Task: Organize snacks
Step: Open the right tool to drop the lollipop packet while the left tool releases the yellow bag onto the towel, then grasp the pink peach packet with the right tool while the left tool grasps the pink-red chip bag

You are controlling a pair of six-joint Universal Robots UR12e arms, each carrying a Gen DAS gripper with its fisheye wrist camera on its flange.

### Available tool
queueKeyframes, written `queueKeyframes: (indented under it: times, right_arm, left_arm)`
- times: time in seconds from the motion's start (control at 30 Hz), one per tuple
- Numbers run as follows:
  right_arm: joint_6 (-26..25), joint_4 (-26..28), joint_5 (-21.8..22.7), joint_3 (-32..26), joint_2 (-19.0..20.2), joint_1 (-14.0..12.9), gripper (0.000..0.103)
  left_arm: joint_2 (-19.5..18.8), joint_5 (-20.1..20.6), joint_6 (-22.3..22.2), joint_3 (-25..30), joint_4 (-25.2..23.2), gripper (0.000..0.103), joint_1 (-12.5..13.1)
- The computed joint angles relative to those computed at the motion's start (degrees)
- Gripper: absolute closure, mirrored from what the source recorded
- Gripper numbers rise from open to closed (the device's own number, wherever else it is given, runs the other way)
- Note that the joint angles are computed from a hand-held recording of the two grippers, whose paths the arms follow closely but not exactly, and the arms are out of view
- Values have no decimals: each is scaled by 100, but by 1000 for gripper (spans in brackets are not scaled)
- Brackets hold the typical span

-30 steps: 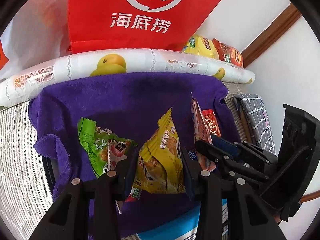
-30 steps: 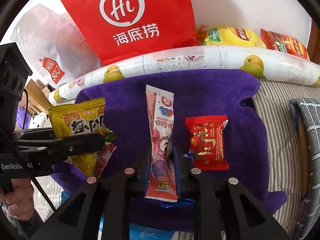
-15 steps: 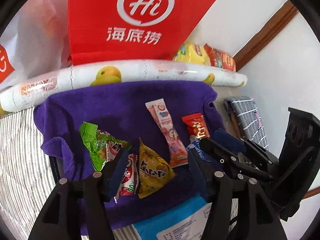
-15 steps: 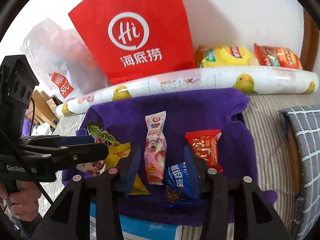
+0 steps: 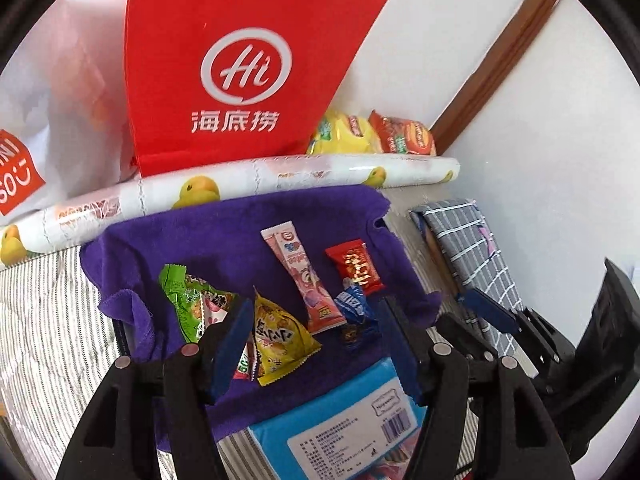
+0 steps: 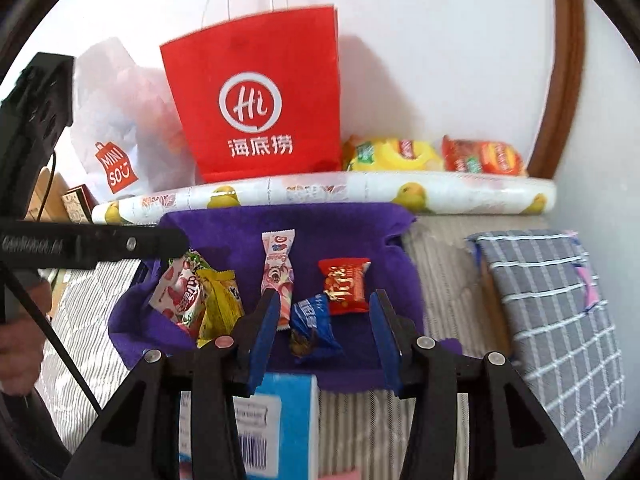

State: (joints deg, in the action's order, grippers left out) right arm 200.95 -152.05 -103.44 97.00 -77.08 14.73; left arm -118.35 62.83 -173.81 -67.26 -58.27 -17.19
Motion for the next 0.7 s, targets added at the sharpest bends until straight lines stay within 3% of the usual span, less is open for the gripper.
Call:
queueKeyframes:
  times: [0.17, 0.4, 0.53, 0.7]
  right_arm:
    - [126, 27, -499, 243, -269, 151, 57]
    - [676, 150, -673, 635, -632, 210, 57]
    - [1025, 176, -201, 882, -832, 148, 57]
    - [1046, 179, 57, 1048, -942, 202, 57]
  left_arm:
    - [154, -104, 139, -132, 132, 40, 16]
    - [337, -177, 136, -318, 410, 40, 24]
    - [466, -237, 134, -471, 612, 35, 21]
    - [656, -270, 178, -699, 806, 32, 4]
